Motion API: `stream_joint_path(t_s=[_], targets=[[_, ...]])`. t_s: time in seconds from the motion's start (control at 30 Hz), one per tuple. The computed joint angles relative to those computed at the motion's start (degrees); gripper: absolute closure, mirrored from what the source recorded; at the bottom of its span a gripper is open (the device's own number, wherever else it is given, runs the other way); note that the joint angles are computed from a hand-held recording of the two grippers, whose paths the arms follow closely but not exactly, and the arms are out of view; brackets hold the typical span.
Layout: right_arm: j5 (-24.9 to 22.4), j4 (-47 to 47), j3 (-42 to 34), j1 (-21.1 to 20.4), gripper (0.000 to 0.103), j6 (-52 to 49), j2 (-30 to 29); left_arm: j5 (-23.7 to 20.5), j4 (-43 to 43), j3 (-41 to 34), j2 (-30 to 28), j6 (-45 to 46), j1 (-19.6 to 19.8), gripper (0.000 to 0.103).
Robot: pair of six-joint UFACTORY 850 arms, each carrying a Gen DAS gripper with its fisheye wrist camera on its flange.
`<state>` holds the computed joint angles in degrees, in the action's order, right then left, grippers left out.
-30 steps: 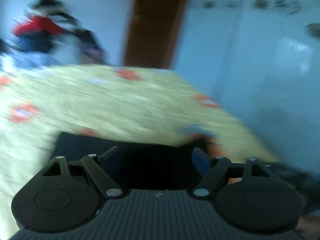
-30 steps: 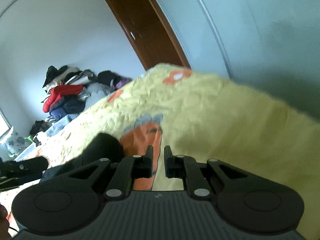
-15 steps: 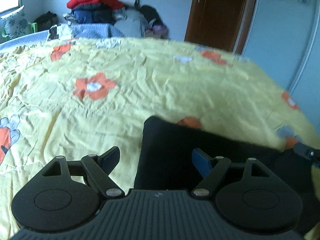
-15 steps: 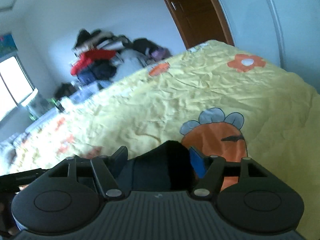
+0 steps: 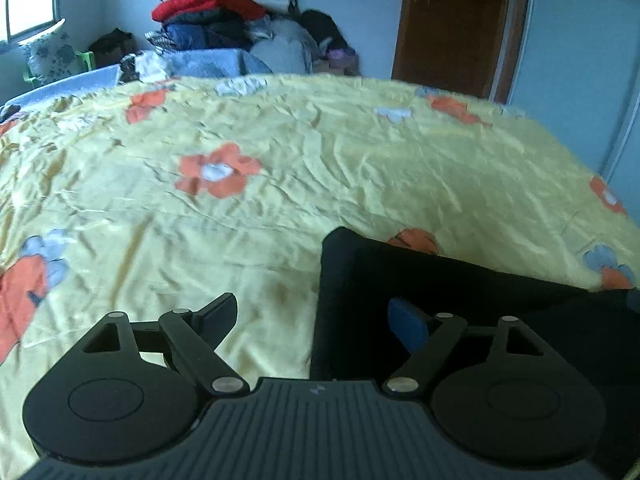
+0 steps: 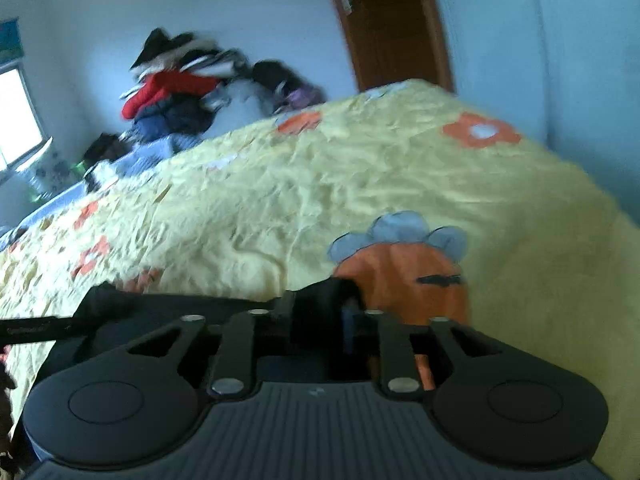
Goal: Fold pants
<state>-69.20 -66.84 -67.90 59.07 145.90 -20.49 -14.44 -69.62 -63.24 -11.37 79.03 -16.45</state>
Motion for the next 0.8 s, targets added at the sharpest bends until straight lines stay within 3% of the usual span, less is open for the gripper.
stream_joint_path(t_s=[0.07, 0.1, 0.17, 0.23, 0.33, 0.43, 0.53, 0.73, 0.8], targets=[[-6.6, 1.8, -2.9, 2.1, 0.058, -4.1, -1.9, -3.6, -6.7, 2.2, 2.3, 7.5, 1.7, 0.017], [-6.6, 0.2, -3.0, 3.3, 0.058, -5.5, -1.9, -5.1, -7.8, 3.2, 3.2, 9.7, 2.3, 0.017], [-2.7, -3.9, -2.0, 4.6, 0.059, -7.1, -1.2, -5.5, -7.4, 5.2, 4.8, 12.3, 2.5, 0.016], [1.8, -2.7, -2.9, 4.7, 0.060, -12.2, -1.9, -2.7, -5.6, 7.1, 5.9, 13.7, 1.6, 0.016], [3.3, 0.6, -3.2, 4.7, 0.055, -15.9, -3.3, -2.8, -8.8, 9.5, 6.8, 20.5, 2.2, 0.014], [3.2, -1.0, -0.2, 5.9, 0.053, -7.2, -0.9, -7.1, -8.9, 10.1, 7.5, 21.1, 4.9, 0.013], [3.3, -3.5, 4.1, 6.7, 0.052, 2.0, 2.1, -12.9, -5.4, 8.4, 6.2, 15.2, 8.1, 0.008], [13.4, -13.4, 14.3, 4.5, 0.050, 22.9, 8.2, -30.7, 5.9, 0.4, -1.6, 0.8, 12.2, 0.008], [16.2, -18.9, 16.4, 3.8, 0.050, 28.9, 9.4, -31.8, 4.9, 0.3, -2.1, 2.3, 12.2, 0.006]])
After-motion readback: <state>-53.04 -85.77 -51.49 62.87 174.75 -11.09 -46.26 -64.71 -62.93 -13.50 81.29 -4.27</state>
